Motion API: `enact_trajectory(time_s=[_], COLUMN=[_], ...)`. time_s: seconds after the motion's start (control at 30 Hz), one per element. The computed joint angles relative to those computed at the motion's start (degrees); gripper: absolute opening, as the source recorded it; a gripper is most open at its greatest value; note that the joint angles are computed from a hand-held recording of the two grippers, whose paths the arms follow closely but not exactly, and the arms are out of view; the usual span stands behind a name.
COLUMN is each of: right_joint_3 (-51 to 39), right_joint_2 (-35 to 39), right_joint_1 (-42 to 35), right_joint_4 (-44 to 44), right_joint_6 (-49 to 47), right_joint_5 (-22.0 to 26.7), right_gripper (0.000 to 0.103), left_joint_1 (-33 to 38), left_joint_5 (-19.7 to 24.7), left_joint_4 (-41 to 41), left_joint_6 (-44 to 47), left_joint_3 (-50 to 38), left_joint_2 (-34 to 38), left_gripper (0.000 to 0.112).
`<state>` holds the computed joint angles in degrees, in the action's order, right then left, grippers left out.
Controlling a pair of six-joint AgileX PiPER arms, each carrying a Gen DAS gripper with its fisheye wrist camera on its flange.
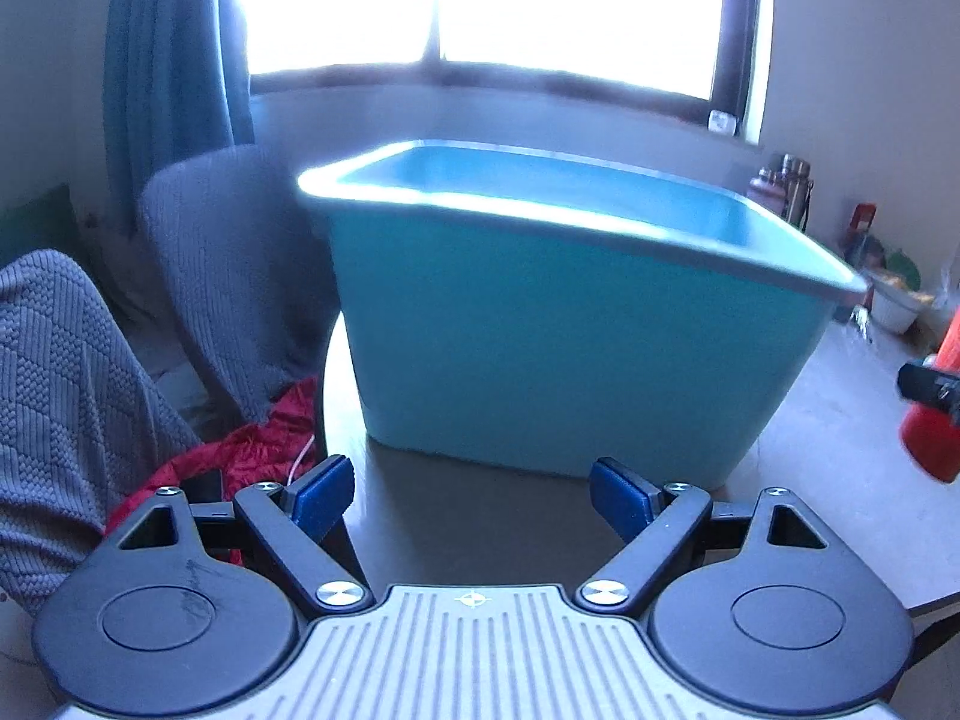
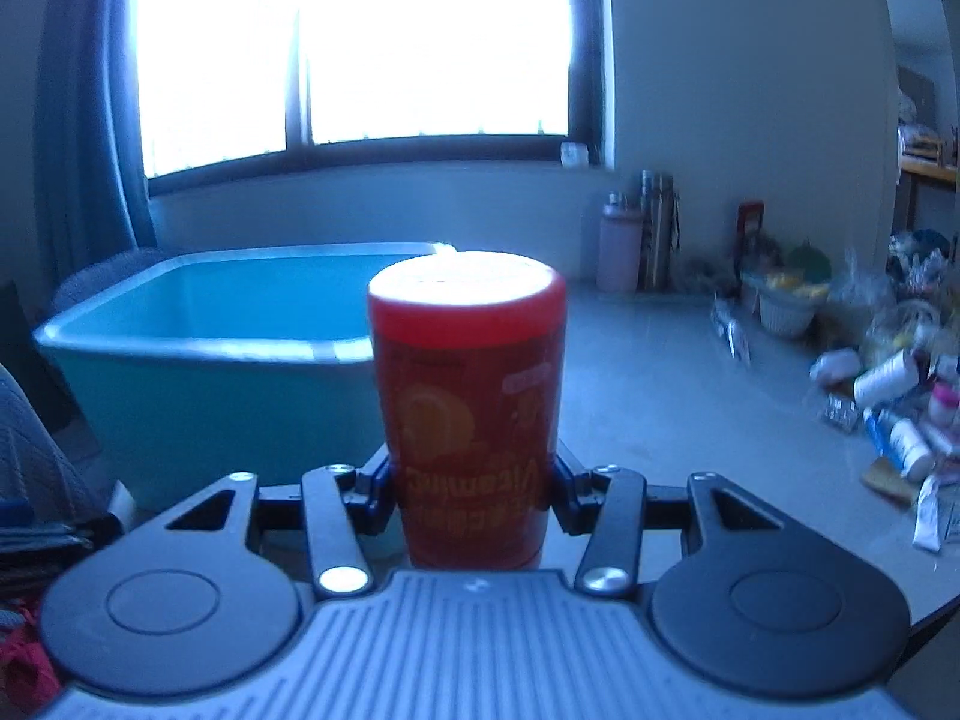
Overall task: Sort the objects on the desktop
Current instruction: 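Carry the small red canister over the teal bin and open the right tool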
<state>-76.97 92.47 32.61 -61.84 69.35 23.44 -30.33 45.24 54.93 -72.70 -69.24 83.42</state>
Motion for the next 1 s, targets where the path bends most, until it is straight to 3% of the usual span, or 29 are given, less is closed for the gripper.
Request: enact_trajectory(time_s=[0.23,0.53,0.77,1.0], right_joint_3=[-5.0,-16.8,-29.1,-47.1], right_joint_2=[-1.2,4.2,12.0,23.7], right_joint_1=[2.7,4.4,3.8,2.1], right_joint_4=[2.0,11.0,24.9,42.2], right_joint_6=[-5.7,-19.1,-34.9,-52.8], right_joint_5=[0.5,-0.6,-0.9,4.5], right_gripper=[0.05,0.05,0.05,0.05], left_joint_1=[0.2,2.7,5.8,9.6], left_joint_5=[2.5,5.1,6.0,6.3], left_joint_4=[0.7,0.8,0.2,-1.6], left_joint_6=[-1.0,-1.7,1.1,4.3], left_joint_3=[0.9,-1.7,-6.4,-11.7], left_joint_2=[-3.7,-4.7,-2.1,1.7], left_gripper=[0.088,0.088,0.088,0.088])
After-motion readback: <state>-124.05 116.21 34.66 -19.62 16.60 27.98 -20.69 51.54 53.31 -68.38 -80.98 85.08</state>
